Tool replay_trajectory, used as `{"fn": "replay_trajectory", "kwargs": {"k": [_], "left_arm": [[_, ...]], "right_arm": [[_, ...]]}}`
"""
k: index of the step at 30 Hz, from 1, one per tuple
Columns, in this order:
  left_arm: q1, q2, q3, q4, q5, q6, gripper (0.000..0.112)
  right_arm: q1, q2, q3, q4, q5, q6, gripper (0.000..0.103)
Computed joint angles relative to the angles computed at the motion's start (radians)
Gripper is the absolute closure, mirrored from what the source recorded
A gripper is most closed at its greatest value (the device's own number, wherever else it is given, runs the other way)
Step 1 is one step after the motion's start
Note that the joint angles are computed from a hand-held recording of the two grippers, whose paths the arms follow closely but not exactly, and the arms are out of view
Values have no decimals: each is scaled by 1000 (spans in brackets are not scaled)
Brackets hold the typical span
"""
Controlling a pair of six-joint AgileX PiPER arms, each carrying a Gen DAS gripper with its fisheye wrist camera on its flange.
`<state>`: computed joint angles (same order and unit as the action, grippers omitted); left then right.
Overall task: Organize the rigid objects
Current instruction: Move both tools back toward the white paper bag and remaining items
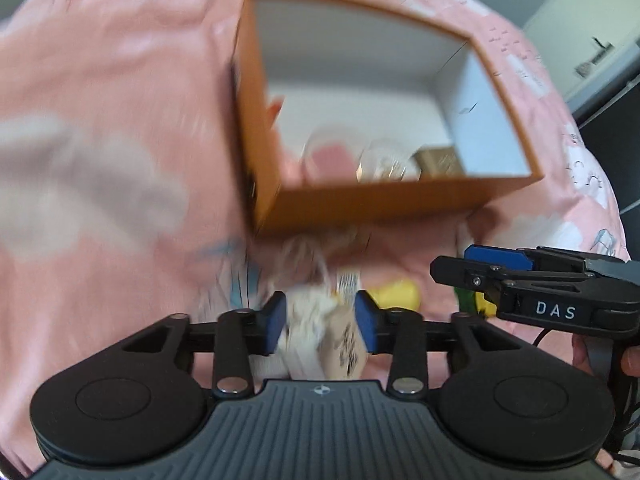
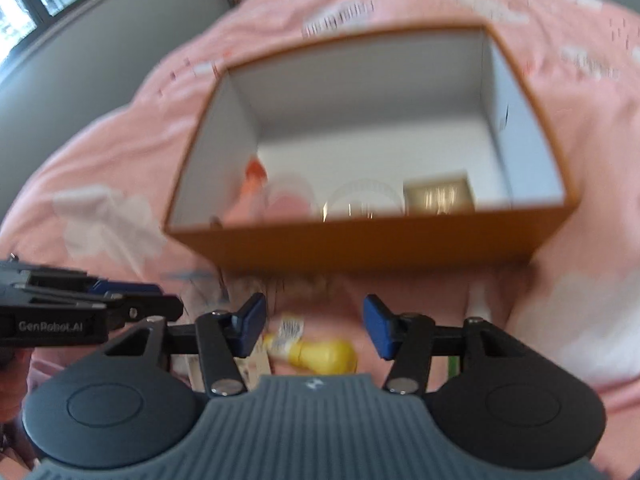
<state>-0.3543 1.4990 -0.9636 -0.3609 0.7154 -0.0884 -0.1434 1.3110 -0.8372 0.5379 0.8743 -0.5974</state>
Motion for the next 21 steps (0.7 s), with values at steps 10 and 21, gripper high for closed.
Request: {"fn": "replay_trajectory", "kwargs": {"k": [10,21], "left_arm": [[-63,15,68,20,10,-45,61],[-101,49,65,32,-17,-51,68]], "right_arm": [[42,124,44,-38,18,63,69],[125,182,57,-29,9,33,79]]}}
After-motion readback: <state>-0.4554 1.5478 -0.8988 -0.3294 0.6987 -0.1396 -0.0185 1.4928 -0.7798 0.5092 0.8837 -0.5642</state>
